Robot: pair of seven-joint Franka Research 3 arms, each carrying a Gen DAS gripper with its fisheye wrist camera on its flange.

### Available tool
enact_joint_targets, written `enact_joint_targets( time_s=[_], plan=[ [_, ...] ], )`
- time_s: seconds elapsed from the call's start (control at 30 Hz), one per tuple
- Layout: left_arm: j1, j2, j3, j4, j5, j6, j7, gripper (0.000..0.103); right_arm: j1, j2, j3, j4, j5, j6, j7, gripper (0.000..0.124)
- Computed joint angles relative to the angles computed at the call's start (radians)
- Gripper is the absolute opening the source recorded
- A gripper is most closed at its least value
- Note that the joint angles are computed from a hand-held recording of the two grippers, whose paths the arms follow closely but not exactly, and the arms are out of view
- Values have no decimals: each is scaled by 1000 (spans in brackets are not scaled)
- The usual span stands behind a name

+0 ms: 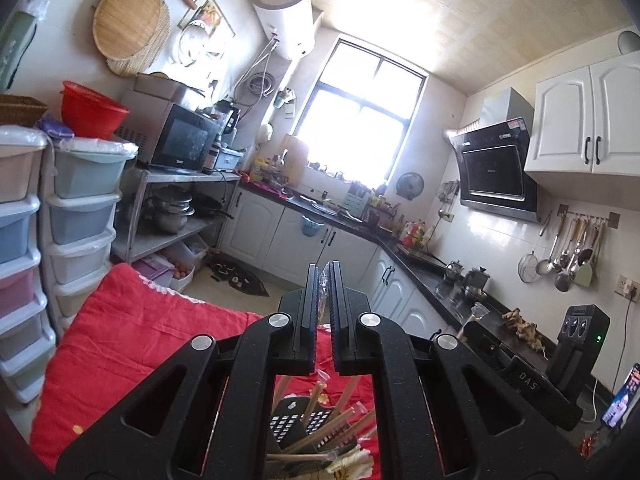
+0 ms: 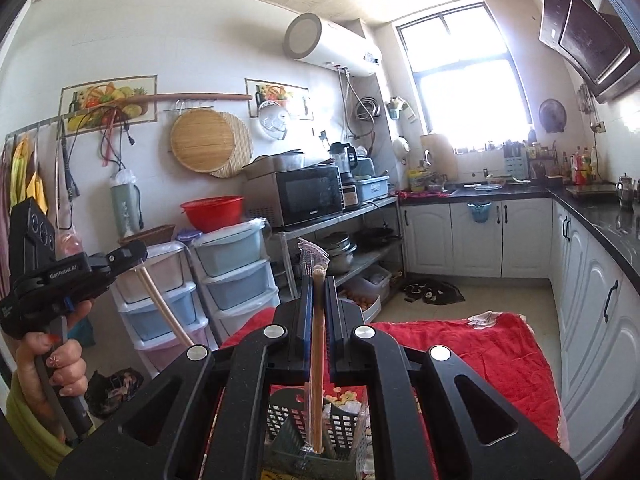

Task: Organize utensils
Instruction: 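Lower the chopsticks into the caddy and open both grippers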

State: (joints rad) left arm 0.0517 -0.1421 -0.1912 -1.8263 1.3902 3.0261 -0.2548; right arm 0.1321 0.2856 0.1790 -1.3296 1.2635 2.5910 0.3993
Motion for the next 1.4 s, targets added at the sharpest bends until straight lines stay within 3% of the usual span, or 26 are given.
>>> enact_joint_targets(
  time_s=[0.43, 0.77, 1.27, 1.37, 1.4],
  plan=[
    [-20, 56, 21, -1, 25, 2, -31, 3, 17, 73, 33, 24, -33, 92, -1, 6],
    [-43, 94, 42, -14, -47, 8, 46, 3, 26, 96, 60, 4, -25, 166, -55, 6],
    [-65, 121, 59, -60, -218, 15, 217, 3, 44, 118, 45, -19, -199, 151, 106, 6],
    [-69, 115, 56, -73, -262, 3, 261, 6, 40, 116, 45, -25, -227, 136, 134, 14],
    [-68, 114, 56, -76, -265, 3, 264, 10, 38, 112, 47, -29, -228, 137, 137, 22]
  ],
)
